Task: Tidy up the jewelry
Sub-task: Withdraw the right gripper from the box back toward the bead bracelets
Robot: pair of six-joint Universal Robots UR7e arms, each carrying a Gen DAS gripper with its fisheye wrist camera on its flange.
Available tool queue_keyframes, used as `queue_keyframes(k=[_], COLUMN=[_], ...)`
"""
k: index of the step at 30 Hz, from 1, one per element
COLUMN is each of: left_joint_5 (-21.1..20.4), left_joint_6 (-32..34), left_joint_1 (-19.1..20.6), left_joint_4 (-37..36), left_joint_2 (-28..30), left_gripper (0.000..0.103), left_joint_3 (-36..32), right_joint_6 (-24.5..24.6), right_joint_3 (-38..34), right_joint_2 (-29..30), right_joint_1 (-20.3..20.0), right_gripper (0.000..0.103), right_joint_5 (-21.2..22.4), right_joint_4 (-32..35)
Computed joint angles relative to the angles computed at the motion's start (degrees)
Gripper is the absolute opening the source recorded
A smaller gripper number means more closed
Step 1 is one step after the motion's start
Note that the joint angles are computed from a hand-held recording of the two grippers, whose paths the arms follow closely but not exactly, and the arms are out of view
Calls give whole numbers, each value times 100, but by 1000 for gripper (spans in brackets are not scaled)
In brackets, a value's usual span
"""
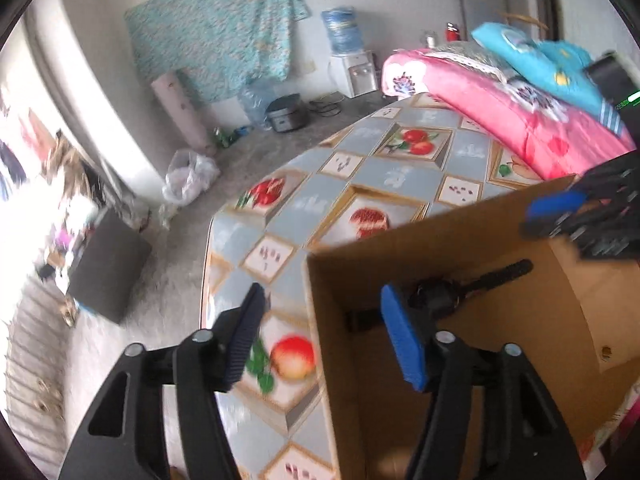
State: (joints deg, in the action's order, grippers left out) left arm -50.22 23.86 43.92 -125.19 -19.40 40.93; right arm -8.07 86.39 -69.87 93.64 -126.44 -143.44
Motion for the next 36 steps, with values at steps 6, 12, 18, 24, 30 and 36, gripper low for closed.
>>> queue_keyframes(k=[6,12,18,24,30,36], left_joint_5=[-474,-1339,-1940,-1900,-1939,-1937], left_joint_6=[-873,-1762,-2410,-2515,-2521,-2461], left_joint_1=[202,426,448,291,231,257], left_joint_4=[-15,262,76,-92,-361,-317], left_joint_2=[-952,-1349,-1480,-1685,-1916,-1784], left_gripper=[77,79,79,80,80,80], left_joint_3=[1377,2114,2526,2973,3357,3139], right_joint_6=[28,1151,1477,1384,1402,1417], right_joint_3=[1485,2811,3154,3171,3401,3260], right_joint_2=[-1261,-2097,-2190,-2320,-2592,-2405], right_joint_1=[-52,-585,-923,-989,-1107,-1071], right_gripper=[63,65,59,52,52,53], right_joint_5=[127,1127,2079,2090,2291,2076], right_joint_4=[-1618,-1963,-1890,-1708,-1712,-1854])
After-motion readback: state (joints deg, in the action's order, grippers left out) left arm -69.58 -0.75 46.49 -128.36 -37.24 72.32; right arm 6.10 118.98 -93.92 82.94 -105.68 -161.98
